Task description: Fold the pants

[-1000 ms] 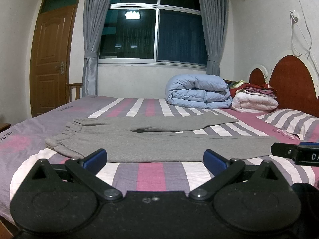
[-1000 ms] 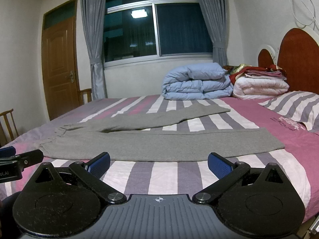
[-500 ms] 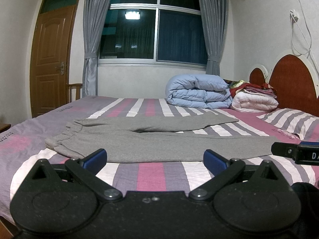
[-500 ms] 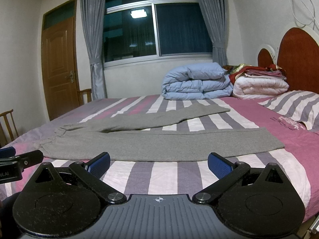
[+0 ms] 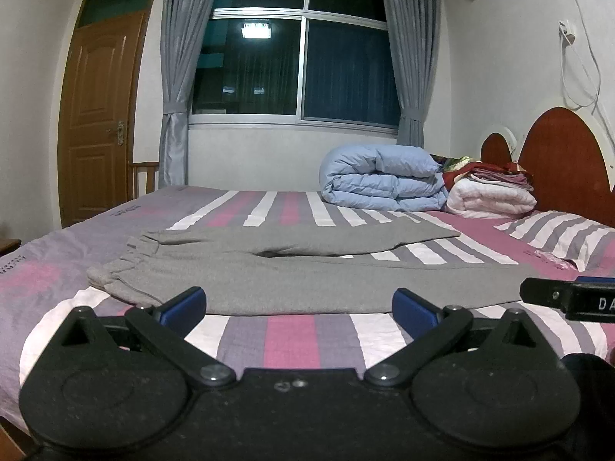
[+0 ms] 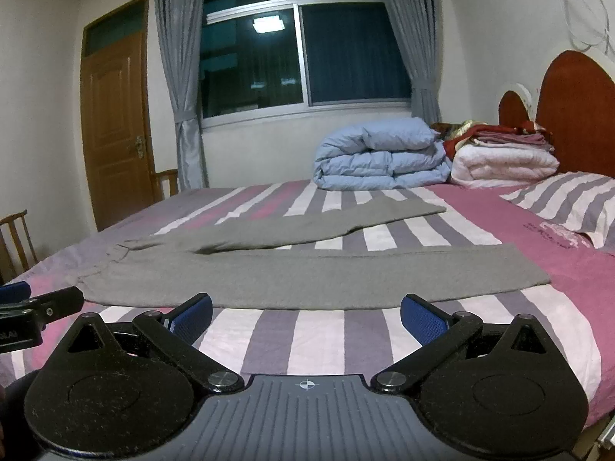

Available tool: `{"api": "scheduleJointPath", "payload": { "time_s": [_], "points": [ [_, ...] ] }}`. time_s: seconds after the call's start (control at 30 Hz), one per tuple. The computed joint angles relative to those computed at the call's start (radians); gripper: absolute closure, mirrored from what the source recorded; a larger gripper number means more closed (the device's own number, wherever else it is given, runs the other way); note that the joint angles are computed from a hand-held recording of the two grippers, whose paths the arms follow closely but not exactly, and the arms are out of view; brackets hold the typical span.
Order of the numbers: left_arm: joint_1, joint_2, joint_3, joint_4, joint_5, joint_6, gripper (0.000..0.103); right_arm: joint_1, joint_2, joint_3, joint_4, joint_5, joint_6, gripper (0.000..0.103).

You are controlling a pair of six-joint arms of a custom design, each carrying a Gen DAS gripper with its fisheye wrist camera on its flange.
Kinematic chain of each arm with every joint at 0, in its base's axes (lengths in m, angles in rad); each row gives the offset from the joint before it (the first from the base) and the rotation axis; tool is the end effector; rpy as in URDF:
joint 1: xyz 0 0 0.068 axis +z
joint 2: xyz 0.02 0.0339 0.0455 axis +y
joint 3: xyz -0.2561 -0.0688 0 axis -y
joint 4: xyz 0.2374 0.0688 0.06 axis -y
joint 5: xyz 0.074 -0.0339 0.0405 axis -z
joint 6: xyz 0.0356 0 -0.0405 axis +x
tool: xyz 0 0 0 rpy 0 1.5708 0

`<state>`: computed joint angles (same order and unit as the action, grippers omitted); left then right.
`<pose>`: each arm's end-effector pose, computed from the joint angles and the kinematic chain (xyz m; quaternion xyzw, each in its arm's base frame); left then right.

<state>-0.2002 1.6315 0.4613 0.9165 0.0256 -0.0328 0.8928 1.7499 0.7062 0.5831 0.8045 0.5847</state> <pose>0.2835 -0.0585 0.1464 0.0739 0.7874 -0.0812 0.6066 0.2240 0.2373 0.1466 0.0839 0.8044 0.0806 0.5826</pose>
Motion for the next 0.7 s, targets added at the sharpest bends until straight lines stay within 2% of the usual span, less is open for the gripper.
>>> {"api": "scheduleJointPath", "payload": {
  "time_s": [0.17, 0.3, 0.4, 0.53, 0.6, 0.7],
  "points": [
    [0.009, 0.0, 0.012, -0.029, 0.006, 0.004, 0.006, 0.016, -0.016, 0.021, -0.039, 0.021, -0.023, 0.0],
    [0.018, -0.01, 0.054, -0.099, 0.0, 0.036, 0.006, 0.006, -0.029, 0.036, -0.076, 0.018, -0.031, 0.0],
    [0.039, 0.008, 0.107, -0.151, -0.002, 0.065, 0.006, -0.028, -0.04, 0.037, -0.042, -0.044, -0.057, 0.0],
    [0.11, 0.058, 0.244, -0.248, 0.067, 0.057, 0.006, -0.125, -0.035, 0.115, -0.067, -0.176, -0.098, 0.0],
    [0.163, 0.12, 0.372, -0.335, 0.123, 0.072, 0.006, -0.18, -0.01, 0.198, -0.117, -0.23, -0.13, 0.0],
    [0.221, 0.228, 0.561, -0.439, 0.15, 0.083, 0.006, -0.26, 0.063, 0.357, -0.198, -0.312, -0.17, 0.0]
  ]
}}
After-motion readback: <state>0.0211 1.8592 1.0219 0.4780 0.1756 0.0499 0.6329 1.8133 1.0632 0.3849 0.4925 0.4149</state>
